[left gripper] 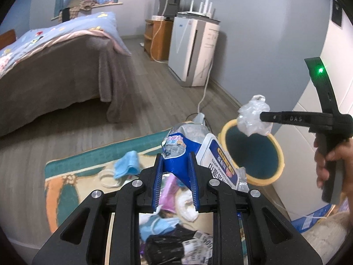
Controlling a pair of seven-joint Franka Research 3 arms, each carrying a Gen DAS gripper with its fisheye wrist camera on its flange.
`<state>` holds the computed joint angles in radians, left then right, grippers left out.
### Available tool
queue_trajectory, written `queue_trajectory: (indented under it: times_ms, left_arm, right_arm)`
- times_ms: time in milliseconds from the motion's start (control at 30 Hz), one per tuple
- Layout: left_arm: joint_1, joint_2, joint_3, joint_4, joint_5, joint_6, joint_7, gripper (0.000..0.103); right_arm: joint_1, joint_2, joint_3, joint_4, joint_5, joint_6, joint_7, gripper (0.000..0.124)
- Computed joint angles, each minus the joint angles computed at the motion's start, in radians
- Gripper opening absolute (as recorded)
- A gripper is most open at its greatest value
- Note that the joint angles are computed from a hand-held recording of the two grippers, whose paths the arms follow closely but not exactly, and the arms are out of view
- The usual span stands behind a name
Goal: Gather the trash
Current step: 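Carry the wipes pack and plastic bag over the bin and release both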
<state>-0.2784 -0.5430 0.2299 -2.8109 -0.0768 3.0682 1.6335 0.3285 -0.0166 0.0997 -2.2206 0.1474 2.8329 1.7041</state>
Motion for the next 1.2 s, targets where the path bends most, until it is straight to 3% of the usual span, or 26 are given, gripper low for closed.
queue_trajectory:
  times_ms: [233,400,500,733,867,1067,1167,1200]
  left_arm:
    - [-0.061,0.028,-0.012,0.009,-0.028,0.006,-0.021,0.024]
    - [0.004,0.087,-0.121,0.037,0.012,0.018,-0.096,0.024]
    - [0.015,0.135,-0.157,0.073,0.028,0.030,-0.151,0.024]
    - [0.061,0.322,-0.274,0.230,0.091,0.026,-0.278,0.024]
    - [0.186,0.420,-0.416,0.316,0.282,0.004,-0.450,0.024]
    - [0.197,0.512,-0.437,0.402,0.520,-0.021,-0.688,0.027]
    - [0.188,0.510,-0.426,0.404,0.600,-0.003,-0.754,0.042]
    - [0.196,0.501,-0.428,0.405,0.675,-0.008,-0.809,0.057]
  right_arm:
    - [-0.059,-0.040,-0.045,-0.058,0.074,-0.009,-0.068,0.007]
    - [-0.112,-0.029,-0.058,-0.063,-0.014,-0.031,-0.016,0.007]
    - [-0.130,-0.020,-0.066,-0.070,-0.021,-0.028,-0.012,0.007]
    - [-0.154,0.034,-0.084,-0.051,-0.054,-0.073,0.058,0.008]
    - [-0.151,0.054,-0.087,-0.038,-0.073,-0.097,0.084,0.008]
    - [-0.144,0.057,-0.090,-0.033,-0.094,-0.099,0.110,0.009]
    - [-0.145,0.056,-0.089,-0.033,-0.079,-0.094,0.099,0.024]
    - [-0.144,0.056,-0.088,-0.032,-0.081,-0.091,0.098,0.038]
